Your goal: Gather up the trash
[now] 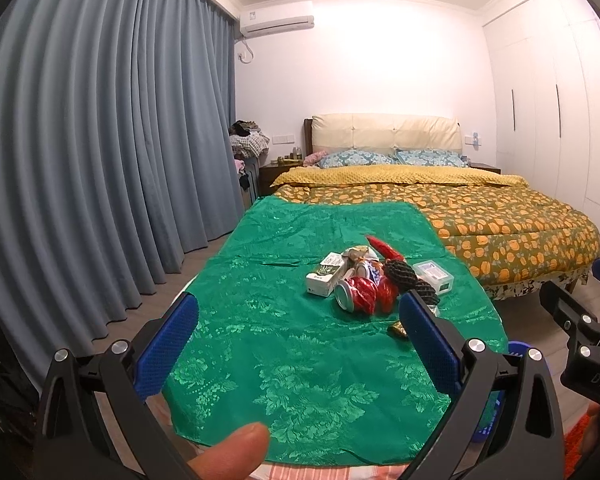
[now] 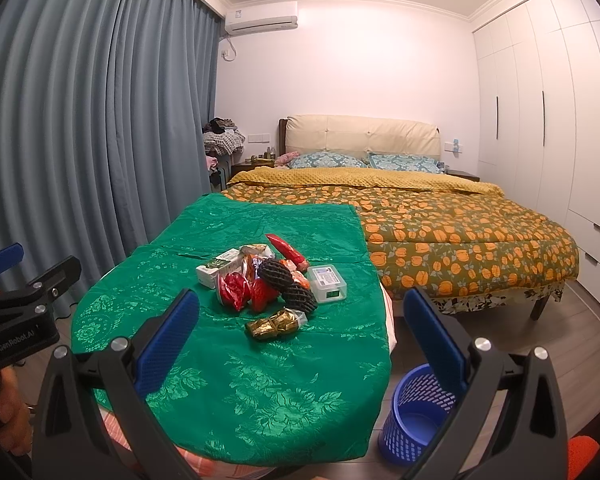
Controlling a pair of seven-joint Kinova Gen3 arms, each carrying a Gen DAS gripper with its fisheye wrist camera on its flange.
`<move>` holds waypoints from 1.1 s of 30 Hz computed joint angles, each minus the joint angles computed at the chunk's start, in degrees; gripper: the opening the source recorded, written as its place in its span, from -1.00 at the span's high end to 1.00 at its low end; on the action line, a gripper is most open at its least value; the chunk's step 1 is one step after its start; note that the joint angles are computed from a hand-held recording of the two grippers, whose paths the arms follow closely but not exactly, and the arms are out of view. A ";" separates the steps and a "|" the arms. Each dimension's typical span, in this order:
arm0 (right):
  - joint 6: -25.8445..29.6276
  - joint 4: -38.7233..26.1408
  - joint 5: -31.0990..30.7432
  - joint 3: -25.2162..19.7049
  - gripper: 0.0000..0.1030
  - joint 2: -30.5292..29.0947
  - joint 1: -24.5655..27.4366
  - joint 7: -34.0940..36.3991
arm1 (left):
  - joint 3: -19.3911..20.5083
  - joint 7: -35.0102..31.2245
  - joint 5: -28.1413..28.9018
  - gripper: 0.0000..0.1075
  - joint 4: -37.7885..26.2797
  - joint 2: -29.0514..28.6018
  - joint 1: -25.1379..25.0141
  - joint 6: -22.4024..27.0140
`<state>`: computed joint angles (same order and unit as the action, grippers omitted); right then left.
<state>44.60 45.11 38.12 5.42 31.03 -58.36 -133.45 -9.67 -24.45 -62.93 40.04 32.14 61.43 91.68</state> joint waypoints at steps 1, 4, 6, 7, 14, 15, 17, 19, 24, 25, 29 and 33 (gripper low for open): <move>0.01 0.02 -0.02 0.00 -0.91 -0.01 0.02 0.02 | -0.01 -0.29 -0.08 -0.84 -0.23 0.10 0.01 0.09; 0.05 -0.03 -0.02 0.02 -0.91 0.01 -0.01 0.02 | 0.18 -0.48 0.48 -0.84 -0.47 0.01 -0.19 -0.04; -0.02 0.12 -0.02 0.04 -0.91 -0.08 0.02 0.01 | 0.59 -0.71 1.51 -0.84 -0.43 -0.27 -0.63 -0.30; -0.02 0.12 -0.02 0.03 -0.91 -0.08 0.03 0.00 | 0.79 -0.71 2.11 -0.84 -0.59 -0.36 -0.89 -0.28; -0.59 0.77 0.39 0.37 -0.91 -0.27 -0.10 -0.65 | 1.83 1.43 3.17 -0.84 2.30 -2.21 -1.37 -2.59; -1.17 1.32 0.70 0.51 -0.91 -0.49 -0.11 -1.04 | 1.74 1.57 2.79 -0.84 2.08 -1.93 -1.22 -2.13; -2.47 2.73 1.68 0.95 -0.91 -0.96 -0.25 -2.23 | 1.62 2.16 2.10 -0.84 2.87 -2.03 -0.97 -2.34; -3.62 3.83 2.57 1.14 -0.91 -1.26 -0.19 -3.13 | 1.97 2.25 2.12 -0.84 3.56 -2.12 -1.30 -2.59; -3.96 3.48 2.95 0.92 -0.91 -0.25 0.68 -3.41 | 3.91 2.61 5.44 -0.84 6.09 -2.63 -3.86 -4.37; -4.01 3.42 2.85 0.95 -0.91 0.03 0.87 -3.40 | 4.43 2.45 6.50 -0.84 6.63 -2.70 -4.65 -5.13; -4.14 3.25 2.30 1.20 -0.91 1.47 1.55 -3.28 | 5.95 4.58 10.54 -0.84 11.01 -4.29 -7.92 -10.06; -2.79 1.40 -0.99 -0.14 -0.91 3.51 3.26 -0.43 | 7.03 5.74 14.58 -0.84 14.69 -4.99 -12.30 -14.37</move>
<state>41.81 46.51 37.13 5.28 34.54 -55.09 -133.88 -2.64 -18.71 -48.36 54.73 27.14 49.13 77.31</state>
